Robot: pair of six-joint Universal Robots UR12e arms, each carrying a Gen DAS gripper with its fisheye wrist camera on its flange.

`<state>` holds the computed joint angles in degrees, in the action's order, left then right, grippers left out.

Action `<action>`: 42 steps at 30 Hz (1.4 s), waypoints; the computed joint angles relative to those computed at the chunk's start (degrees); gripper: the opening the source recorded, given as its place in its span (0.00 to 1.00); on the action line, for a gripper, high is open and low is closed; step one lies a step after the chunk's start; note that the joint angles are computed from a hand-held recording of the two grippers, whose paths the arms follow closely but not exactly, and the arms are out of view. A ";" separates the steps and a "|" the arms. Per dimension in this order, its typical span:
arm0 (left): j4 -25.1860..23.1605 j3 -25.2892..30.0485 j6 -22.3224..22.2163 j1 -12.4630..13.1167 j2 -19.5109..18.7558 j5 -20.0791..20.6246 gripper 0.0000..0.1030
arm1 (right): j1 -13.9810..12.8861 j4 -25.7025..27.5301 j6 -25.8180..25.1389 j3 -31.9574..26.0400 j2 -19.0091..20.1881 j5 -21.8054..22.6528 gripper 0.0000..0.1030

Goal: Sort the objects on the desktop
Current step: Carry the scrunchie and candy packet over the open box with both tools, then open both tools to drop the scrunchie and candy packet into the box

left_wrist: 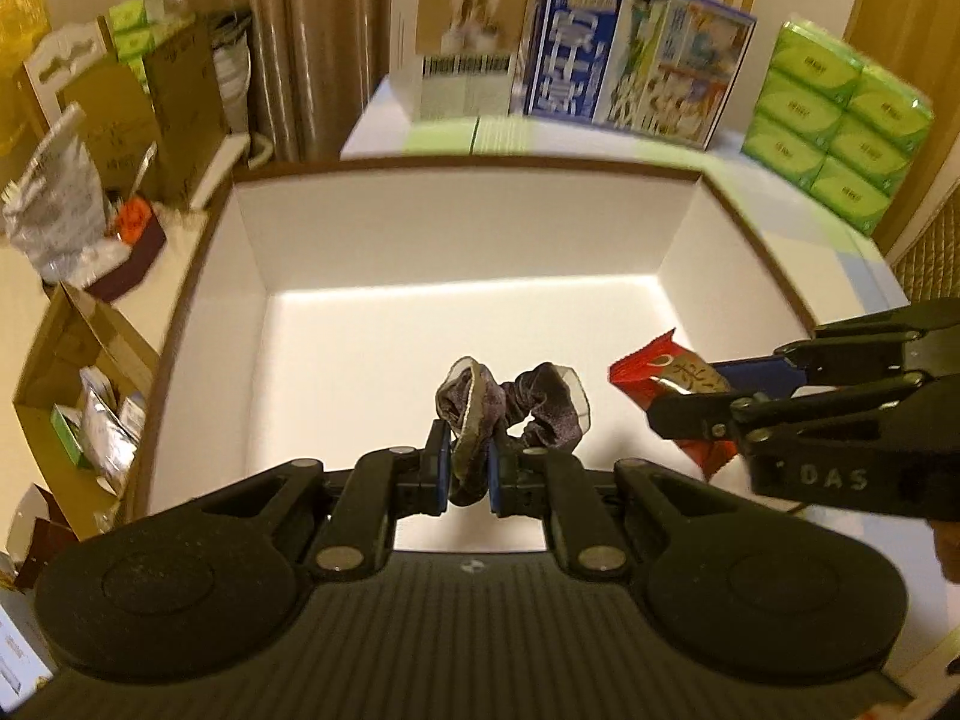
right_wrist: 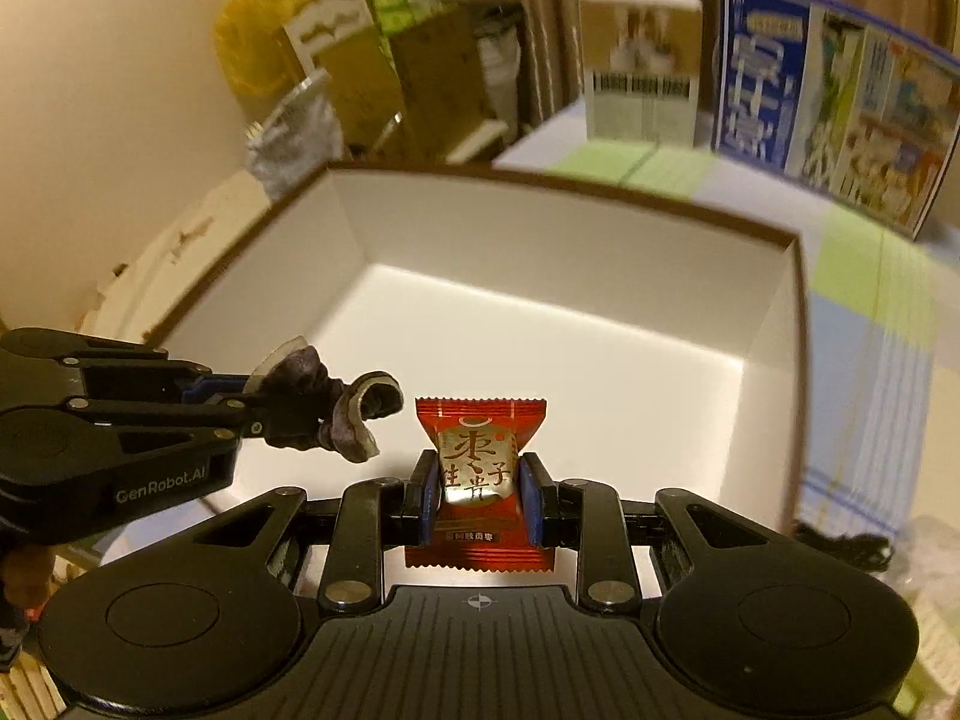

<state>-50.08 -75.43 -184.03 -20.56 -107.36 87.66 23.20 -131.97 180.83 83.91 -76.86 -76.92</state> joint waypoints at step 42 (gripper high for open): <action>-7.61 1.66 -0.24 0.02 1.29 4.07 0.84 | 1.26 0.70 -0.24 2.07 -3.91 -6.72 0.98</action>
